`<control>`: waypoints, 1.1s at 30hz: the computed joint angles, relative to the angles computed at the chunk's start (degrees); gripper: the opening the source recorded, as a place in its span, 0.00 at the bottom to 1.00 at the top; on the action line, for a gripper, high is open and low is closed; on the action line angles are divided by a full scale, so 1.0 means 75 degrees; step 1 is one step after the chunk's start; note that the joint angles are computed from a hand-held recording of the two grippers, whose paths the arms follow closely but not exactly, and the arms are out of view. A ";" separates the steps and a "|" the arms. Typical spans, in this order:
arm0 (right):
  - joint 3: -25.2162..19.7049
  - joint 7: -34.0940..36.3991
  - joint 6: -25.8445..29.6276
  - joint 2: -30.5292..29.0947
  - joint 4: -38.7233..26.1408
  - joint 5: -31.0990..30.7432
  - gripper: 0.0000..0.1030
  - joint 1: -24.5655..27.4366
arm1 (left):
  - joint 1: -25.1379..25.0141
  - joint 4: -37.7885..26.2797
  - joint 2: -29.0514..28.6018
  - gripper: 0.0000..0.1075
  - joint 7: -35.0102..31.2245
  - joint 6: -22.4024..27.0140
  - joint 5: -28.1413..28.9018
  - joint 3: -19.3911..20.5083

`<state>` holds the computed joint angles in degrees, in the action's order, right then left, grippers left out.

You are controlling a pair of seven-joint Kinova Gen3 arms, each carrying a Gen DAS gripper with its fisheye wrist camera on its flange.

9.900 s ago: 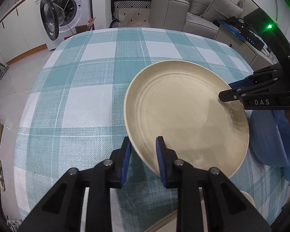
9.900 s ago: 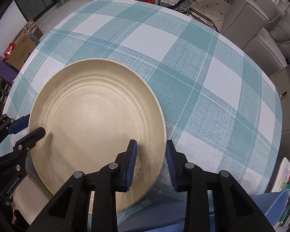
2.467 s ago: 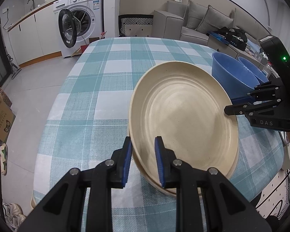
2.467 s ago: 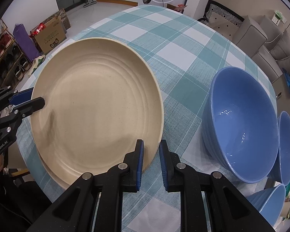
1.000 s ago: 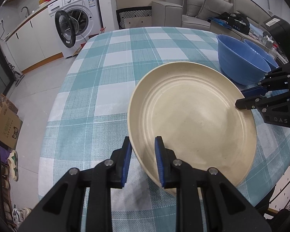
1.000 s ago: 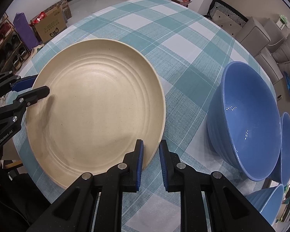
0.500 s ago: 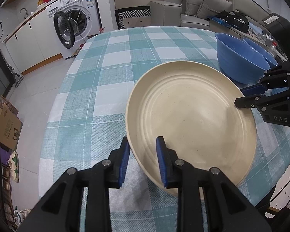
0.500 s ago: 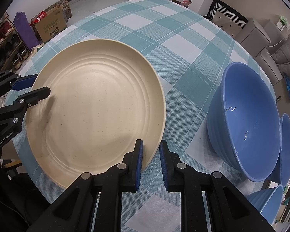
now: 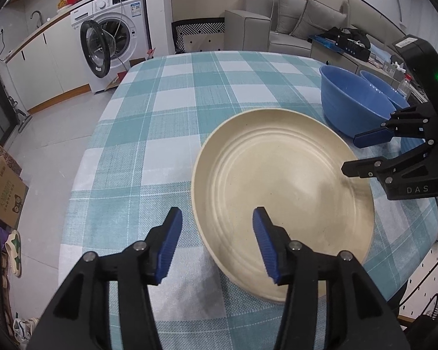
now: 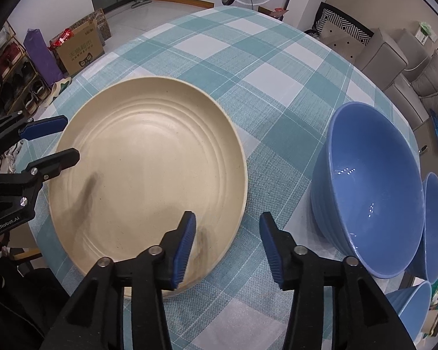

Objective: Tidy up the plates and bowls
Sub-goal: 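Open both grippers off the rim of the stacked cream plates, then pull both grippers back from the plates toward the blue bowls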

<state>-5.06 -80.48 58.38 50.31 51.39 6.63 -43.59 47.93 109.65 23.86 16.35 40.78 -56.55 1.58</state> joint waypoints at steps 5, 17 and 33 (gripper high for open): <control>-0.0186 0.0110 -0.0420 -0.0239 0.0390 -0.0254 0.77 0.0223 | 0.0047 0.0066 -0.0100 0.49 0.0201 0.0047 -0.0207 -0.0013; -0.0445 0.0273 -0.1298 -0.0762 0.1177 -0.0759 0.86 0.0622 | 0.0134 0.0123 -0.0240 0.82 0.0883 0.0203 -0.0955 0.0123; -0.0661 0.0337 -0.2420 -0.1432 0.2248 -0.1125 0.99 0.1056 | 0.0065 0.0140 -0.0371 0.96 0.1512 0.0777 -0.1648 0.0611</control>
<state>-10.02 -77.96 40.23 39.57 68.26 -1.81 -35.67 48.41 110.69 21.08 27.68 46.61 -68.91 6.17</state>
